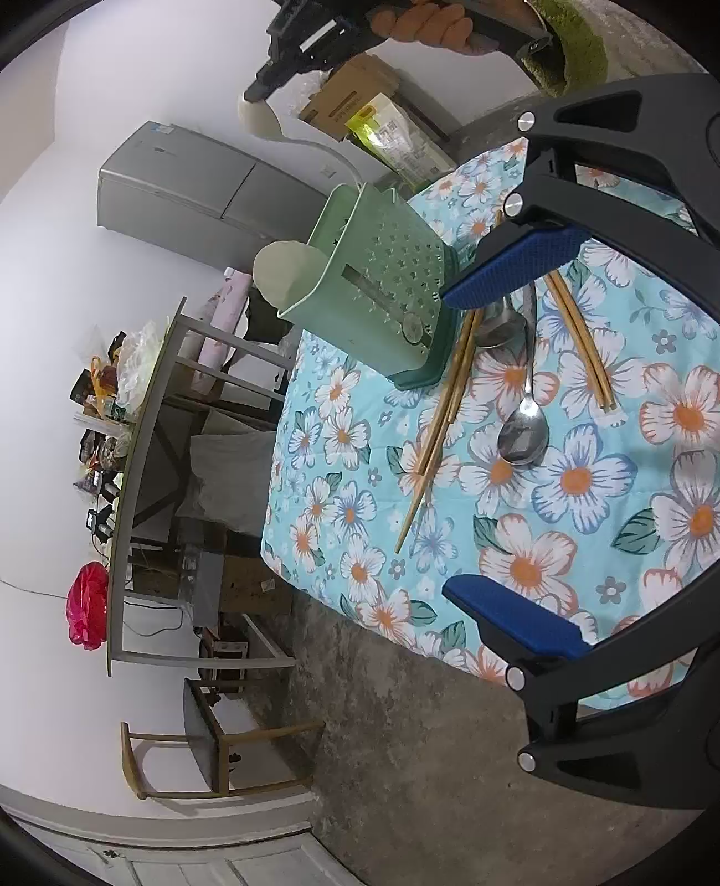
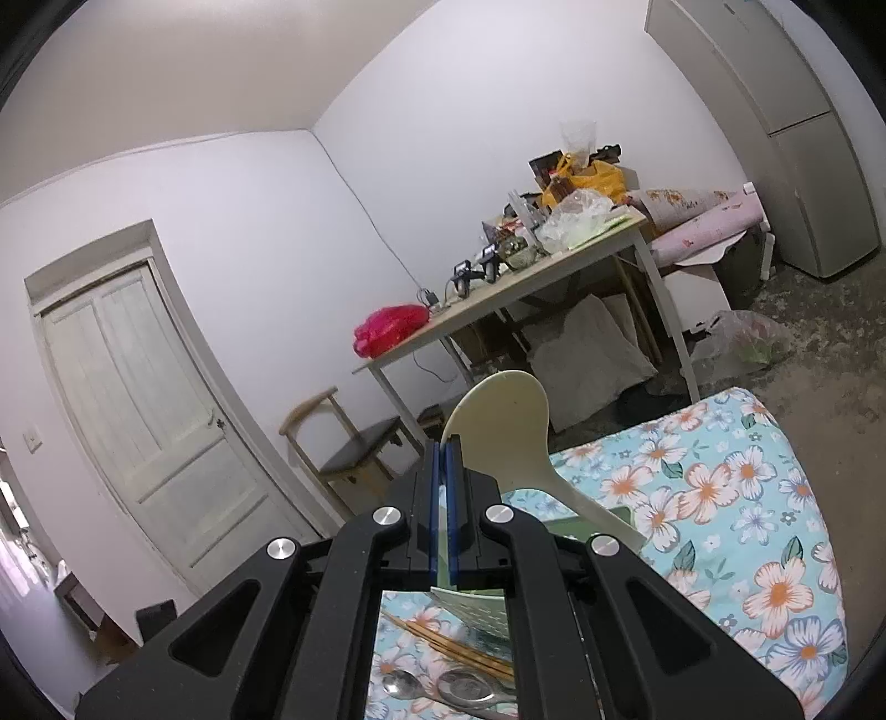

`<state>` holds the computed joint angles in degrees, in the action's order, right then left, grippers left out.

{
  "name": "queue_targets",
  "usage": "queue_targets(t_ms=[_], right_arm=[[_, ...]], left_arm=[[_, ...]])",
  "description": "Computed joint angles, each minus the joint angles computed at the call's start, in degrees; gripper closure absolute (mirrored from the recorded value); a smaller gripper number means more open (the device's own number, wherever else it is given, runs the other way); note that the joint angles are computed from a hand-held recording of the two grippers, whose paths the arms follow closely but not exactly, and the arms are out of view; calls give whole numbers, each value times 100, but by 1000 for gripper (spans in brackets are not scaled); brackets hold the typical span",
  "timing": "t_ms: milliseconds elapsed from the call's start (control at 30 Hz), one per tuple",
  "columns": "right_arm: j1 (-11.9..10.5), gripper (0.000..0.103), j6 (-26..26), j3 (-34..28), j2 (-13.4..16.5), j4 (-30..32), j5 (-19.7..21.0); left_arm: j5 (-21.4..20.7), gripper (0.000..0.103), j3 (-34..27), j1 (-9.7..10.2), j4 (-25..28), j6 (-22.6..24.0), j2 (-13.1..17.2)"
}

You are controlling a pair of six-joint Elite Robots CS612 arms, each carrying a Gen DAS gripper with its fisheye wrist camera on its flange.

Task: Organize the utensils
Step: 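Lower the white ladle into the green basket and open the right tool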

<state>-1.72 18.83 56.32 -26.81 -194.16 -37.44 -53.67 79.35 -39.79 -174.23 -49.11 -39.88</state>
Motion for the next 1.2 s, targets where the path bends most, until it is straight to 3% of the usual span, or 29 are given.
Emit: queue_targets(t_ms=[200,933,1200], right_arm=[[1,101,220,-18,7,-350,-62],[-75,101,992,-467,237,-929,396],[-215,101,2011,-1165,624,-1084,1014]], left_arm=[[-154,10,-45,42,94,14,5],[-21,10,-20,64,235,-187,-47],[-5,10,-12,61,211,-178,-47]])
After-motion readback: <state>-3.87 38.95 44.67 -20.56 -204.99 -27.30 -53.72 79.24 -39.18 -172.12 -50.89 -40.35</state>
